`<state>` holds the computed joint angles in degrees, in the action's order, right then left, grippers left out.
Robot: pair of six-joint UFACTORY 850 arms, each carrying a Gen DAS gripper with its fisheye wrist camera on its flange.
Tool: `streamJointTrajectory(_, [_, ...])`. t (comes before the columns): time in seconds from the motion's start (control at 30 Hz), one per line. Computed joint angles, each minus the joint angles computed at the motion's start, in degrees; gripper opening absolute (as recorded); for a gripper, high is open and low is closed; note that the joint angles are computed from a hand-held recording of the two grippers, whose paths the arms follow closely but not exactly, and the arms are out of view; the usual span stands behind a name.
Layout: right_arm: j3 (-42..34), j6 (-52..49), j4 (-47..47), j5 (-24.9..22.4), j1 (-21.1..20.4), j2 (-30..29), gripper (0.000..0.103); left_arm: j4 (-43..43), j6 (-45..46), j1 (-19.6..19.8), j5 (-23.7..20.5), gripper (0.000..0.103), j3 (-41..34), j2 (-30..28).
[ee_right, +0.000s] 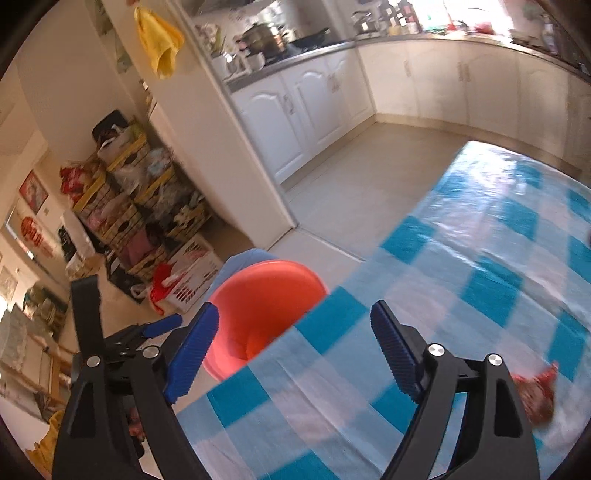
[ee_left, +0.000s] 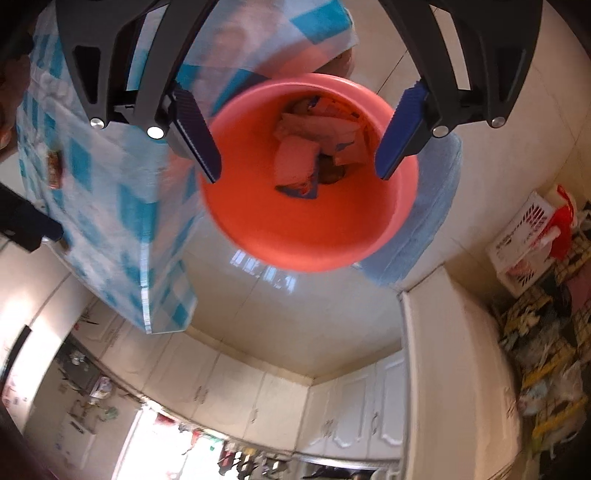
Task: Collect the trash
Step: 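Carry the bubble wrap into the red basin and release it while the right tool carries the snack bag, then release the green snack bag into the basin with the right tool and return both tools to the table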
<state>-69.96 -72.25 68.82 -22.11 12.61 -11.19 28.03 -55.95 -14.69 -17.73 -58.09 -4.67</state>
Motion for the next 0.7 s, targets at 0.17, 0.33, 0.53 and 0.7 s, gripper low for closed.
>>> streamJointTrajectory(0.17, [5.72, -7.92, 9.88, 1.58, -3.27, 5.22, 0.084, -0.65, 1.75, -2.79, 0.43, 0.087, -2.11, 0.5])
streamJointTrajectory(0.33, [9.86, -12.58, 15.68, 1.06, -7.94, 9.13, 0.084, -1.0, 3.97, -6.16, 0.3, 0.091, -4.78, -0.17])
streamJointTrajectory(0.53, [12.25, -13.99, 19.29, 0.07, -13.24, 11.5, 0.084, -3.69, 7.78, -9.63, 0.0, 0.091, -7.68, -1.92])
streamJointTrajectory(0.7, [14.04, -15.16, 21.91, -1.38, -18.56, 13.0, 0.084, -5.94, 11.48, -12.4, -0.74, 0.091, -10.73, -3.99])
